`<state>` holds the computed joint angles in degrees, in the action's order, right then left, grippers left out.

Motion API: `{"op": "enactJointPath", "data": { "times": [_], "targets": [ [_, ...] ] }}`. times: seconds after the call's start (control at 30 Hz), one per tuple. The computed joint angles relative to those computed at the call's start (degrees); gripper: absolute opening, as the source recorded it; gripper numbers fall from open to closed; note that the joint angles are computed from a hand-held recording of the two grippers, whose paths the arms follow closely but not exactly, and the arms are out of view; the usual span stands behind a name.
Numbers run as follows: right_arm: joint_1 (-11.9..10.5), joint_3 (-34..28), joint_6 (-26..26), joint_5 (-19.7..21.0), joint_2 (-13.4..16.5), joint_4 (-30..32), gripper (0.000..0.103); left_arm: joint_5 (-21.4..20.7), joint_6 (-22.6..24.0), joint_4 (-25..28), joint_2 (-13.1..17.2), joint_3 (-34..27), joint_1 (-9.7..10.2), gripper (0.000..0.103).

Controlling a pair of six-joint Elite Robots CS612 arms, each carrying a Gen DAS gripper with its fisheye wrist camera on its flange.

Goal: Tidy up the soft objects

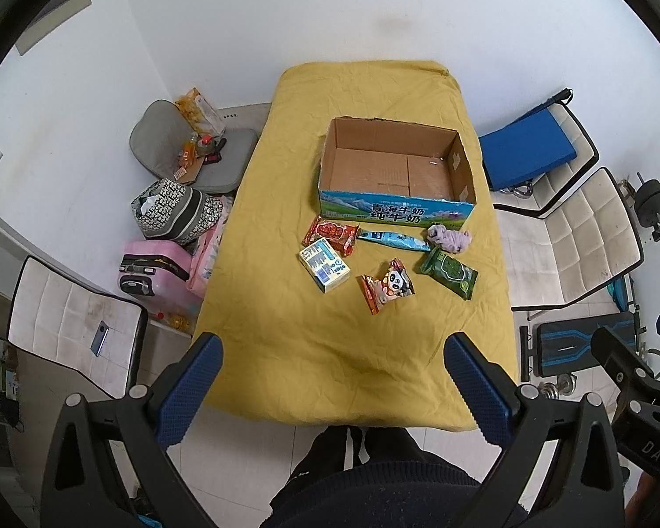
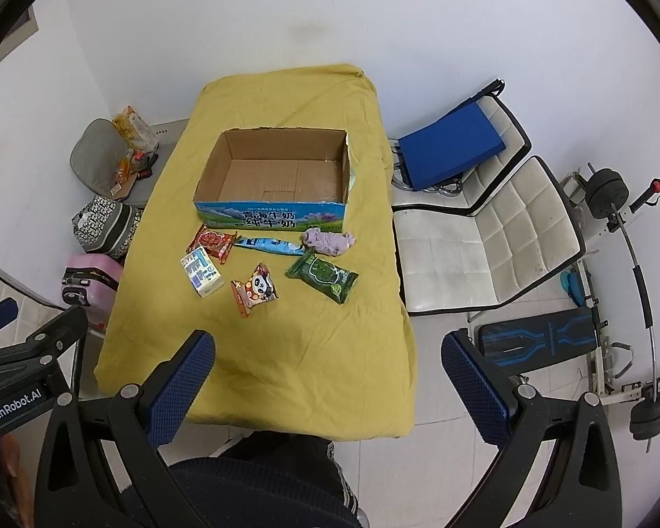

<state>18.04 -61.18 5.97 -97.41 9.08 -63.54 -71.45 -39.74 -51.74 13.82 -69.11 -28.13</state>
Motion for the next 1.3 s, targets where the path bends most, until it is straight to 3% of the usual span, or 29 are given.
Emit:
{"op": "enactJointPath", "data": {
  "times": [0.93,1.13,1.3],
  "targets": [
    [0.03,1.55,1.13,-0.16,-0.15,-2.12,0.103,0.0,-0.07,-0.04,0.2,0.03,0.26,0.103],
    [-0.76,4.08,1.9,1.11,0.49,-4.2,0.103,-2.81,-0.26,-3.01,0.14,3.85,1.58,0.103],
    [-1.93,10.67,0.28,2.35,0.55,-8.99,0.103,-7.58,-0.62,-7.58,0.23,10.49,3.69,0.103]
  ]
}}
